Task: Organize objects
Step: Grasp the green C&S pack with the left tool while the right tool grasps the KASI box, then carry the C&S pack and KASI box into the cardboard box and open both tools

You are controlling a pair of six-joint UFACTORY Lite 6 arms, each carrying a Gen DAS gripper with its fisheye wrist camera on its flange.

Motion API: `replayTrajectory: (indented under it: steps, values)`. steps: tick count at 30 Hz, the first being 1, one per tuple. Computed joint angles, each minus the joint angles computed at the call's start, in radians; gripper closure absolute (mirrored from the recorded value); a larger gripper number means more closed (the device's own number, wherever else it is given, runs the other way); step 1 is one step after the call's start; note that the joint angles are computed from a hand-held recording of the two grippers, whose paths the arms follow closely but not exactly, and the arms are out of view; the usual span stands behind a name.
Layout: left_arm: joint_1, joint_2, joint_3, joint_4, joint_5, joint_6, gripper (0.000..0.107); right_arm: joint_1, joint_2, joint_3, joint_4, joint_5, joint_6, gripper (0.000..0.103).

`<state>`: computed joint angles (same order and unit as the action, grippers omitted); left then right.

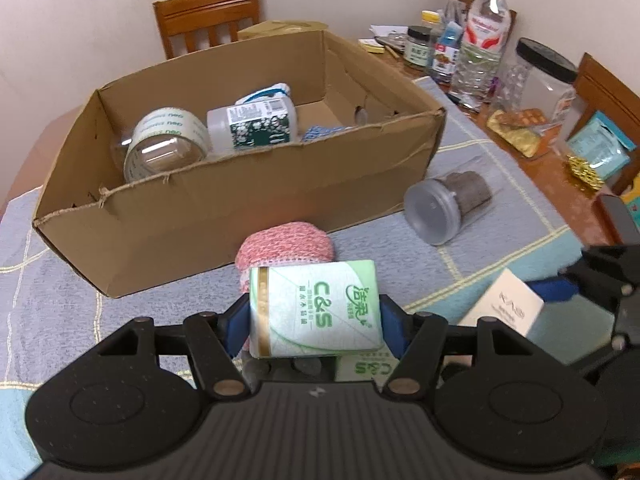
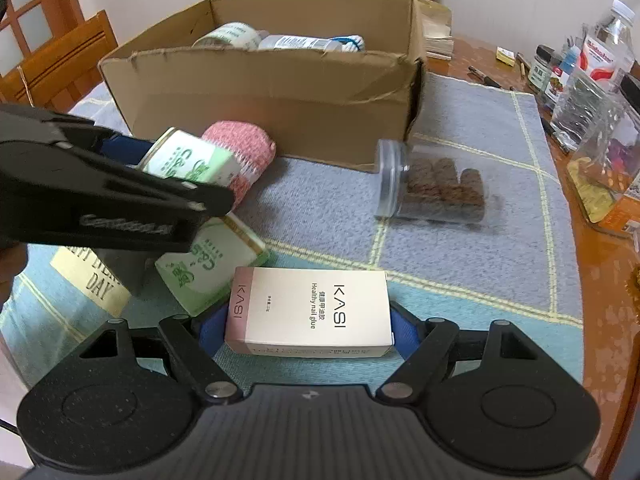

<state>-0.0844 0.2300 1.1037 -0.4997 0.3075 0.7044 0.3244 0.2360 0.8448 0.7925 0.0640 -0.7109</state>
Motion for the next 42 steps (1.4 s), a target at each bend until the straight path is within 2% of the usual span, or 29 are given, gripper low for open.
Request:
replayTrajectory:
  steps: [6, 15, 22, 27, 30, 37, 42]
  values:
    - [0.014, -0.038, 0.029, -0.001, 0.101, -0.002, 0.043, -0.054, -0.056, 0.027, -0.154, 0.077, 0.073, 0.020]
    - [0.041, -0.070, 0.132, 0.032, 0.225, -0.057, 0.043, -0.113, -0.090, 0.090, -0.139, 0.192, -0.061, 0.020]
    - [0.099, 0.007, 0.296, -0.040, 0.335, 0.079, 0.043, -0.100, -0.066, 0.172, -0.212, 0.229, 0.061, 0.020]
    - [0.126, 0.110, 0.469, -0.057, 0.410, 0.136, 0.043, -0.057, -0.034, 0.272, -0.486, 0.239, 0.373, 0.020]
    - [0.130, 0.165, 0.563, -0.048, 0.442, 0.131, 0.043, -0.037, -0.023, 0.329, -0.591, 0.238, 0.472, 0.020]
    - [0.128, 0.331, 0.836, 0.018, 0.502, 0.048, 0.042, -0.042, 0.104, 0.538, -0.595, 0.286, 0.456, 0.020]
    - [0.125, 0.546, 1.185, 0.102, 0.613, -0.091, 0.042, -0.065, 0.211, 0.684, -0.499, 0.326, 0.331, 0.020]
